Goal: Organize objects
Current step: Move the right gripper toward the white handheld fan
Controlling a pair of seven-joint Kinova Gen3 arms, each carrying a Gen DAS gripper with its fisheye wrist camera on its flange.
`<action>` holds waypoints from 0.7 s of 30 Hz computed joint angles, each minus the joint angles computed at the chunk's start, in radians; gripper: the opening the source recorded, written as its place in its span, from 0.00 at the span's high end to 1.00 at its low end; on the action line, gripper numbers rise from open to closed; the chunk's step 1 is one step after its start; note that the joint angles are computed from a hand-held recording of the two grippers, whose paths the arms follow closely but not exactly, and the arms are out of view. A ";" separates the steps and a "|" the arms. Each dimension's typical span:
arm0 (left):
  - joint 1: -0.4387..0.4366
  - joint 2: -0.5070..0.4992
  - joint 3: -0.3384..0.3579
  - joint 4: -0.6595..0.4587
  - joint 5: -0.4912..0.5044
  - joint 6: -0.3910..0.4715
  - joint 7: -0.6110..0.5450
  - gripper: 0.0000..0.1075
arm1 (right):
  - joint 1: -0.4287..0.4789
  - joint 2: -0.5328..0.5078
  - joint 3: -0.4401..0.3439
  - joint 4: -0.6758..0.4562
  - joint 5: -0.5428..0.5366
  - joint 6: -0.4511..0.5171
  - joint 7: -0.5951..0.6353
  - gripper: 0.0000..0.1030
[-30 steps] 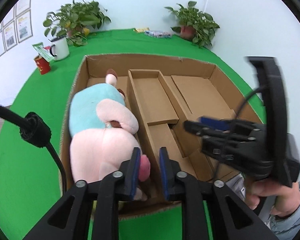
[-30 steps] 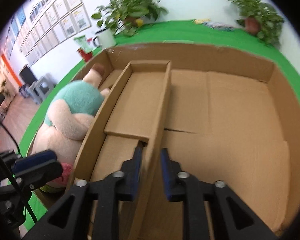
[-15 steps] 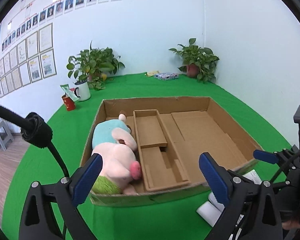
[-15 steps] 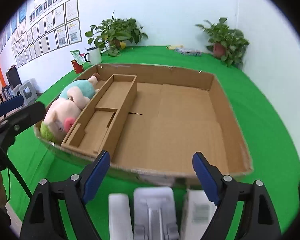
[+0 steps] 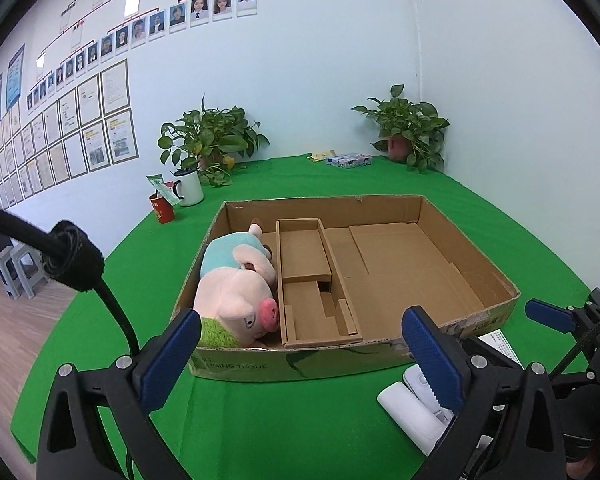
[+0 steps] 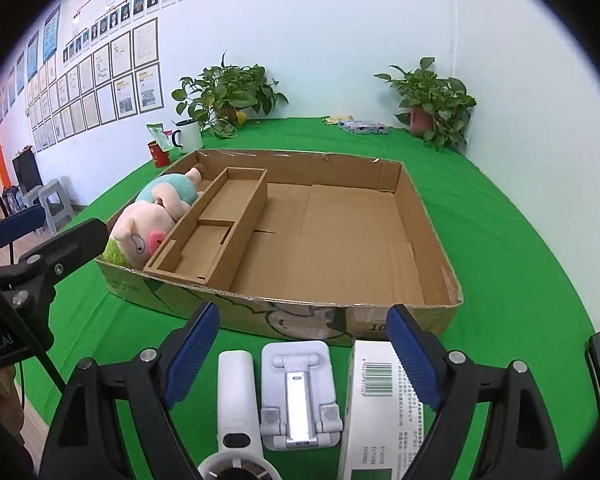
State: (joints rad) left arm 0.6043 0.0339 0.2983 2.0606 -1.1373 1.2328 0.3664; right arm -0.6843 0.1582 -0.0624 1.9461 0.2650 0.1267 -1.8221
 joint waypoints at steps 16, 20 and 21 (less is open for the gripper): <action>0.159 -0.075 -0.291 0.138 0.004 -0.431 0.107 0.07 | -0.009 -0.031 0.039 0.107 0.033 -0.068 -0.006 0.17; 0.057 -0.084 -0.227 0.171 -0.055 -0.537 0.155 0.08 | -0.105 -0.037 0.151 0.129 0.053 -0.081 -0.014 0.17; 0.043 -0.080 -0.216 0.173 -0.067 -0.545 0.156 0.08 | -0.098 -0.039 0.145 0.133 0.047 -0.083 -0.004 0.17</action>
